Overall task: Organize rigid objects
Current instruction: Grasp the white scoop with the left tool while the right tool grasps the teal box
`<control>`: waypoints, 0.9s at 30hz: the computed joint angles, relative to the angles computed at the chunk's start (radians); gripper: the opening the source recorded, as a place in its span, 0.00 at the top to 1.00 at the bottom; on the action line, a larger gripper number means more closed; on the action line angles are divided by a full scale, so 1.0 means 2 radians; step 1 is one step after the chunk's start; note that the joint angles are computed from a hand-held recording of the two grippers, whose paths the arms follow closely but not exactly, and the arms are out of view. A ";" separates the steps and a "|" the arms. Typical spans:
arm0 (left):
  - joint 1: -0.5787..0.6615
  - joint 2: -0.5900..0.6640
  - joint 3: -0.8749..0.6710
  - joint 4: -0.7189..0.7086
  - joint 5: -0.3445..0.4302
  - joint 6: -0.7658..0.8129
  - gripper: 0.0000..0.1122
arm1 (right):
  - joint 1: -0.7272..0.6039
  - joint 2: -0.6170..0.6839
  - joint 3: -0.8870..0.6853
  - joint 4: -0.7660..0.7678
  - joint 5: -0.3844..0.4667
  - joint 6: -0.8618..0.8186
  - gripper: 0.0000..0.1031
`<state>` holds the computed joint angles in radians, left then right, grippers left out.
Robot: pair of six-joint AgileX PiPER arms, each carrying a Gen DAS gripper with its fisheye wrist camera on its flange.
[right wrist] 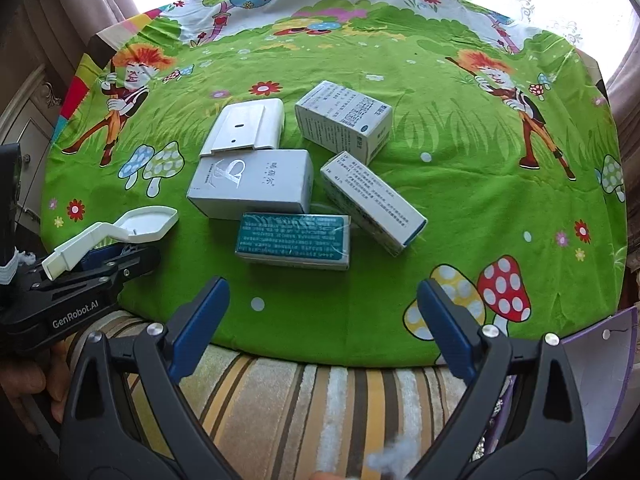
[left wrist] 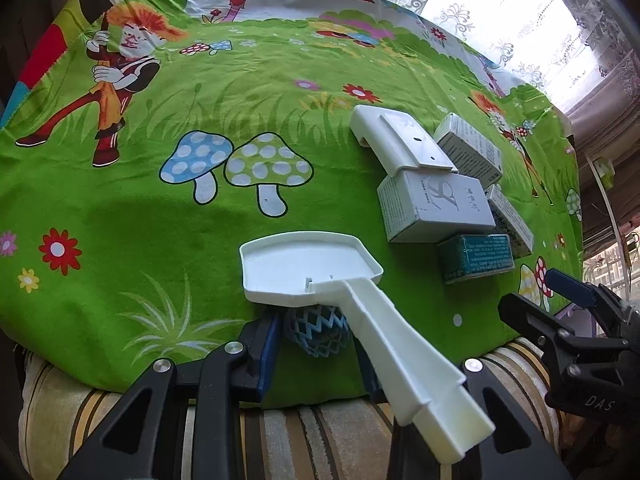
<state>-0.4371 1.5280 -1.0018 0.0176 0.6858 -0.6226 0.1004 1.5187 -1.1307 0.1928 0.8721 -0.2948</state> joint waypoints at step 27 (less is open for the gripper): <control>-0.065 -0.028 0.017 0.155 -0.001 -0.151 0.69 | 0.038 0.045 -0.007 -0.045 -0.042 0.066 0.27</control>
